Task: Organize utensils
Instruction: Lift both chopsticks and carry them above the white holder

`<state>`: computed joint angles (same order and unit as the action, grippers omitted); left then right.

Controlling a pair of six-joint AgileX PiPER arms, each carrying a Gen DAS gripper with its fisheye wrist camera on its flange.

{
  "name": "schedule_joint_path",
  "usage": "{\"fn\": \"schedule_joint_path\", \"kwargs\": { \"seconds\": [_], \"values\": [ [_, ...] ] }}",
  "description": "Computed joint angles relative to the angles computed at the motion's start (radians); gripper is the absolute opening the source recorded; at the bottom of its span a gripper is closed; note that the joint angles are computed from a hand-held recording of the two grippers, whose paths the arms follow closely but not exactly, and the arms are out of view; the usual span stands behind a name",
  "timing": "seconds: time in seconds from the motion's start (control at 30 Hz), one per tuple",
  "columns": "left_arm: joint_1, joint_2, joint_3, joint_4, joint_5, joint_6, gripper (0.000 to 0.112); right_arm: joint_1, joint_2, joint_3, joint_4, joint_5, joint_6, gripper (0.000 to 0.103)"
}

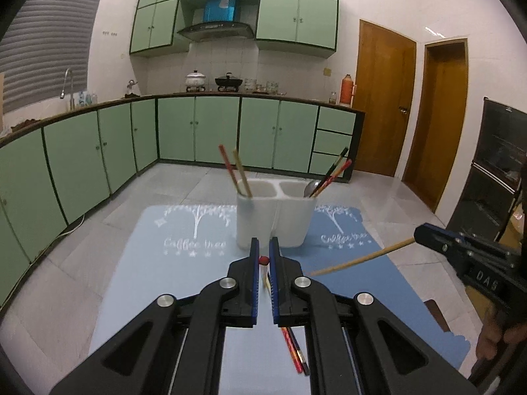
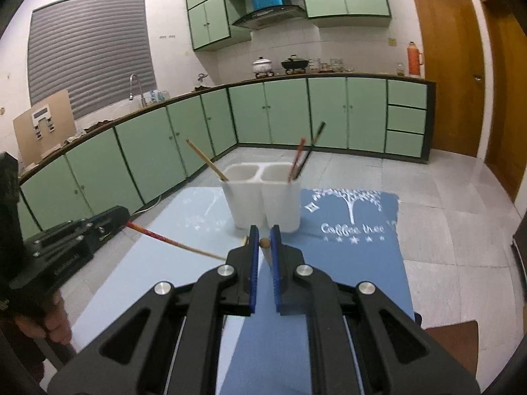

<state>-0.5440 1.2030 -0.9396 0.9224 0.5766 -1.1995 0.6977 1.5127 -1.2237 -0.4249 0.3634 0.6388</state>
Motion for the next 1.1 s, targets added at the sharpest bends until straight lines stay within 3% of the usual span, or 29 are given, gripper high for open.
{"fn": "schedule_joint_path", "kwargs": {
  "seconds": [0.13, 0.37, 0.77, 1.1],
  "values": [
    [0.033, 0.019, -0.056, -0.065, -0.009, 0.104, 0.006, -0.022, 0.05, -0.137, 0.187, 0.09, -0.228, 0.006],
    [0.072, 0.032, -0.117, -0.153, -0.033, 0.234, 0.006, -0.05, 0.105, -0.284, 0.337, 0.193, -0.413, 0.006],
    [0.117, 0.032, -0.169, -0.269, -0.062, 0.387, 0.006, -0.101, 0.142, -0.404, 0.498, 0.269, -0.587, 0.006],
    [0.134, 0.105, -0.349, -0.255, -0.077, 0.444, 0.006, -0.142, 0.243, -0.708, 0.513, 0.363, -0.646, 0.006]
  ]
}}
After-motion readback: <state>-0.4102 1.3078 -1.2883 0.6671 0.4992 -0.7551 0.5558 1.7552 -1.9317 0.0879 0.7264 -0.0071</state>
